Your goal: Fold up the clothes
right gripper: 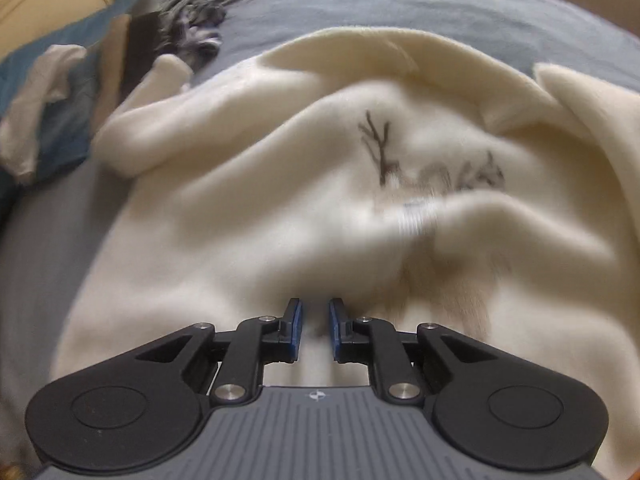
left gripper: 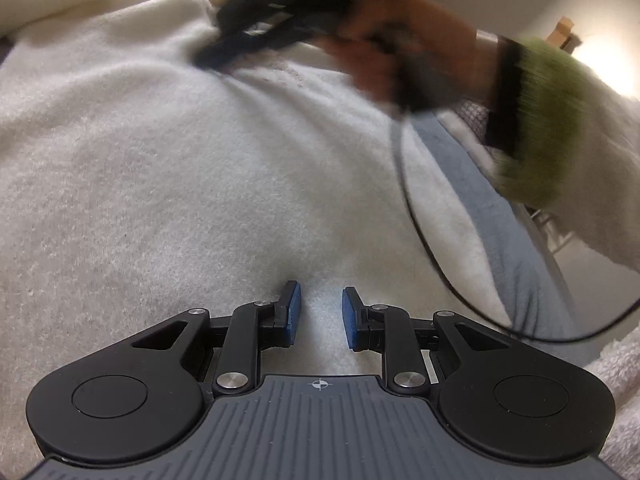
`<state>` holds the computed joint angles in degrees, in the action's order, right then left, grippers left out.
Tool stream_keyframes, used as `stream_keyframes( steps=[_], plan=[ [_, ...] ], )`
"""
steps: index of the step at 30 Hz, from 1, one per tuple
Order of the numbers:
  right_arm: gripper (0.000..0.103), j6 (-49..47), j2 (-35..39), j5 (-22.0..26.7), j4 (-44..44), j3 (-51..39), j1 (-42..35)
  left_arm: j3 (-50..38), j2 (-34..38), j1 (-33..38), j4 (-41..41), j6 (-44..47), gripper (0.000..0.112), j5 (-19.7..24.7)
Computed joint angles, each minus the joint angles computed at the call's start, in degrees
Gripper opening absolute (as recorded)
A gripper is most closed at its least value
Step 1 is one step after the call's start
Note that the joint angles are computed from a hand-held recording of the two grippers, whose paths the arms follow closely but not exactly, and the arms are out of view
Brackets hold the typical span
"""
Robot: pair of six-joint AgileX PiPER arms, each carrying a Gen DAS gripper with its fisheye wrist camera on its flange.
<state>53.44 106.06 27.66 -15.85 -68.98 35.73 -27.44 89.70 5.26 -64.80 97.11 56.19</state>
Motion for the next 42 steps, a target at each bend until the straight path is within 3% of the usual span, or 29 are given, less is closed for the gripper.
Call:
stream_keyframes(
  steps=[3, 5, 7, 12, 16, 18, 20, 22, 27, 30, 32, 35, 38, 42],
  plan=[
    [0.005, 12.31, 4.51, -2.94, -9.93, -3.19, -1.20, 0.22, -0.03, 0.27, -0.32, 0.65, 0.022, 0.21],
    [0.007, 17.55, 4.03, -4.65, -10.40, -2.34, -2.11, -0.43, 0.06, 0.69, 0.46, -0.29, 0.022, 1.09],
    [0.009, 17.73, 2.59, -2.91, -10.62, -2.27, -0.62, -1.68, -0.40, 2.55, 2.53, -1.80, 0.022, 3.01],
    [0.015, 4.06, -2.09, -4.08, 1.35, -0.57, 2.84, -2.74, -2.24, 10.75, 4.99, -0.82, 0.026, 6.95],
    [0.015, -10.03, 5.76, 0.88, 12.77, -9.54, 5.12, -1.71, -0.57, 13.14, 4.89, -2.16, 0.025, 4.57],
    [0.011, -7.33, 10.89, 2.41, 8.15, -15.13, 5.66, -0.82, 1.28, 14.74, 3.68, -1.23, 0.025, 4.42],
    [0.009, -2.88, 13.91, 0.63, 1.72, -18.67, 5.03, -0.49, 1.58, 14.50, 2.83, -1.44, 0.025, 4.22],
    [0.008, 0.79, 15.50, -0.31, 1.14, -21.07, 2.72, -0.23, 2.16, 13.36, 1.21, -0.37, 0.025, 3.39],
    [0.012, -3.89, 12.41, 1.57, 10.52, -20.59, 1.57, -0.30, 3.61, 13.61, 0.22, 1.28, 0.025, 3.79],
    [0.013, -15.44, 9.92, 1.99, 20.39, -18.62, 3.34, -0.85, 5.64, 14.21, -0.48, 2.15, 0.025, 4.58],
    [0.013, -22.95, 12.24, 4.85, 25.35, -21.94, 3.98, -0.74, 5.92, 14.71, -0.59, 2.59, 0.025, 4.99],
    [0.012, -21.07, 19.92, 8.32, 20.21, -32.22, 4.91, -0.22, 5.12, 15.25, -0.47, 3.45, 0.025, 5.48],
    [0.002, -16.02, 26.33, 7.87, 17.98, -40.28, 3.32, 0.34, 2.13, 18.61, 2.74, 3.22, 0.025, 6.92],
    [0.006, -14.98, 22.69, 1.68, 23.10, -33.91, 1.34, 0.58, 1.29, 18.79, 2.96, 3.14, 0.025, 6.76]
  ],
)
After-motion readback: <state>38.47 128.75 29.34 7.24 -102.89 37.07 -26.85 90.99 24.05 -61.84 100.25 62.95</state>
